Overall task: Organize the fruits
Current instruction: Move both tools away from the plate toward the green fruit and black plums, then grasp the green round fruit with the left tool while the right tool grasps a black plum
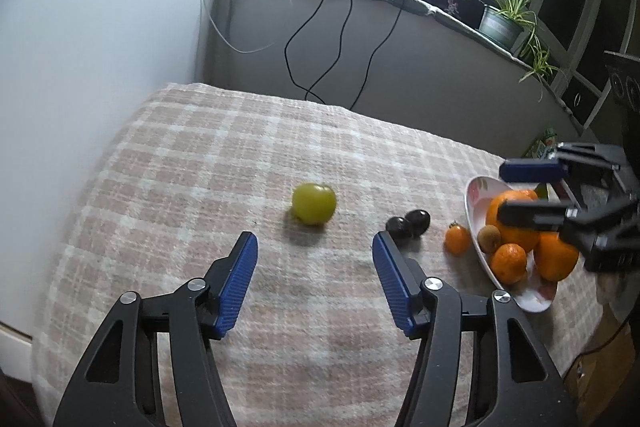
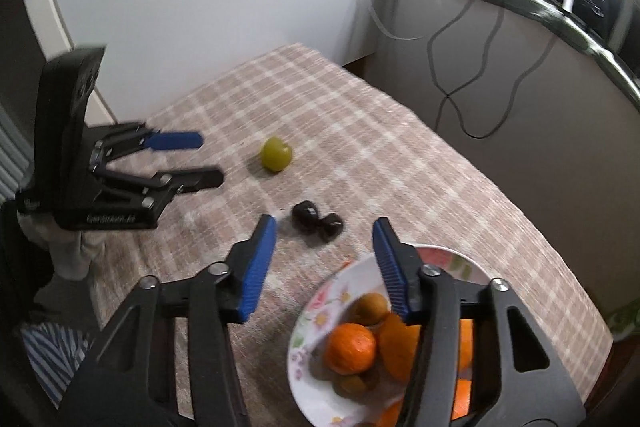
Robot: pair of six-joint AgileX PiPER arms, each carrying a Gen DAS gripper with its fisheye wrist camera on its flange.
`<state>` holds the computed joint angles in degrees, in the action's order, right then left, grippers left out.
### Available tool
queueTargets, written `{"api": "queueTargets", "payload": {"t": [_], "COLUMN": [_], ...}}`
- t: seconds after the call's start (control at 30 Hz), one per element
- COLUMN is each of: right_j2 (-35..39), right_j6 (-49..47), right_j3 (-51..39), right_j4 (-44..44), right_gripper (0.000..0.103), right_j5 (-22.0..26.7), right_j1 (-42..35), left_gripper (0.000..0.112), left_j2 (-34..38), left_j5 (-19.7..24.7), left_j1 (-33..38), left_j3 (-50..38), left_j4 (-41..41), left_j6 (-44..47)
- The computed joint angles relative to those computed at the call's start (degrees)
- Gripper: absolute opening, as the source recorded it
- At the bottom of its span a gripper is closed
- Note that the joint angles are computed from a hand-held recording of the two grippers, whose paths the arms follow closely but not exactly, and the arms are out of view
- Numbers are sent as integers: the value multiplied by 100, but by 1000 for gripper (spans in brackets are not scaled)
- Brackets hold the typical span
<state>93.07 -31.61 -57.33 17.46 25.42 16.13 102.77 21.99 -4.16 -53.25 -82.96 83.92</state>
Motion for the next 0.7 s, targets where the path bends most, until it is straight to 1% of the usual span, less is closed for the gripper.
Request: {"api": "queueTargets", "payload": {"t": [0.13, 0.3, 0.43, 0.7], "right_j2": [295, 724, 1074, 1640], "right_j6": [323, 419, 559, 949], "right_j3": [-144, -508, -810, -1270], "right_j4": [-501, -870, -1204, -1752], "right_gripper": [47, 46, 46, 46], "right_j5": [-37, 191, 422, 579], "right_j1": [286, 517, 666, 776], "left_gripper": [53, 50, 49, 49], "left_j2": [137, 353, 512, 843], "left_j5": [104, 177, 188, 243], "left_j1": [79, 90, 49, -7], "left_j3": [-193, -483, -708, -1076], "left_j4": [170, 415, 636, 934], "left_j6": [-153, -423, -641, -960]}}
